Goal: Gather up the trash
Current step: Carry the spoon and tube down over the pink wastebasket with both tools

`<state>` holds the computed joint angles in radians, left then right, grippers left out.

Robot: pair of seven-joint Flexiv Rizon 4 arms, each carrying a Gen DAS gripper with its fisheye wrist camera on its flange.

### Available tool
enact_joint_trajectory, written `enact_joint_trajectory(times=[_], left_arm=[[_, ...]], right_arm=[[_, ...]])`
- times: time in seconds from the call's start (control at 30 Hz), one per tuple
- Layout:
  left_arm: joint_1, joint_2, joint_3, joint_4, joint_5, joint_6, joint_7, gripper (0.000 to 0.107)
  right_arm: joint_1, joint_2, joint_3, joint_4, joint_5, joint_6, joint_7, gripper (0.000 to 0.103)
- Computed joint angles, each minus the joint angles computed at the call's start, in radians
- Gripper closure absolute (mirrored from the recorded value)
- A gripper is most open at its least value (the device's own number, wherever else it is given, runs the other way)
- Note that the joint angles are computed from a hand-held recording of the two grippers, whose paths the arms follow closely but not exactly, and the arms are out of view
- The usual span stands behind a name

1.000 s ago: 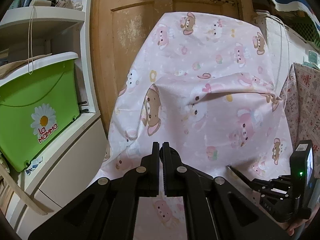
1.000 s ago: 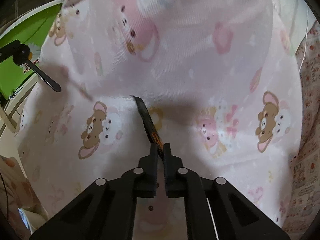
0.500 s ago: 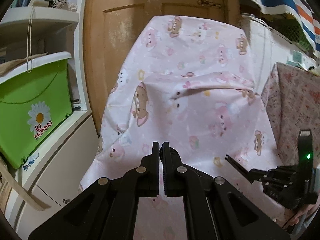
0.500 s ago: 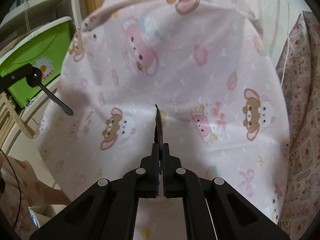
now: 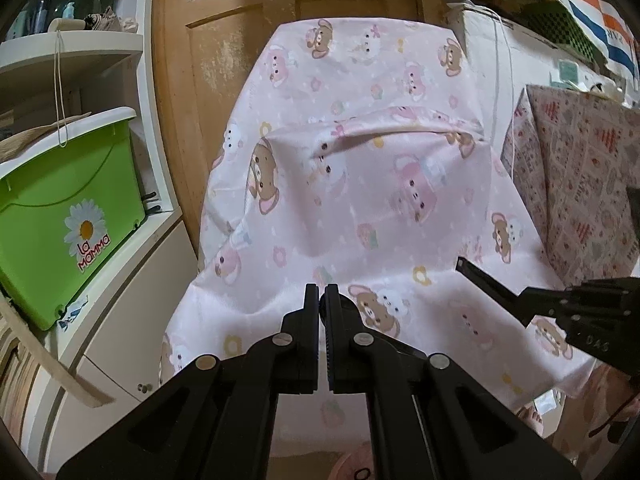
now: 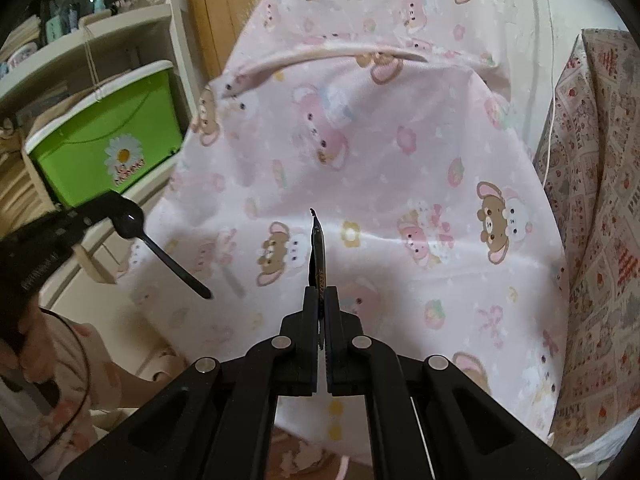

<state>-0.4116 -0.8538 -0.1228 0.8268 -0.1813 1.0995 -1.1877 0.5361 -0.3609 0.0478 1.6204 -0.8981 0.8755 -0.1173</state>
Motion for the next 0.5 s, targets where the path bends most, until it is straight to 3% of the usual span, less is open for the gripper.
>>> enact_joint_trajectory(times=[0.23, 0.5], left_arm=[[0.022, 0.075, -0.024, 0.133, -0.025, 0.016, -0.007, 0.105], [0.031, 0.117, -0.004, 0.181, -0.013, -0.088, -0.027, 0.105]], right_arm=[[0.022, 0.017, 0.015, 0.009, -0.035, 0.024, 0.008, 0.1], [0.041, 0.034, 0.036, 0.034, -0.027, 0.049, 0.036, 0.1]])
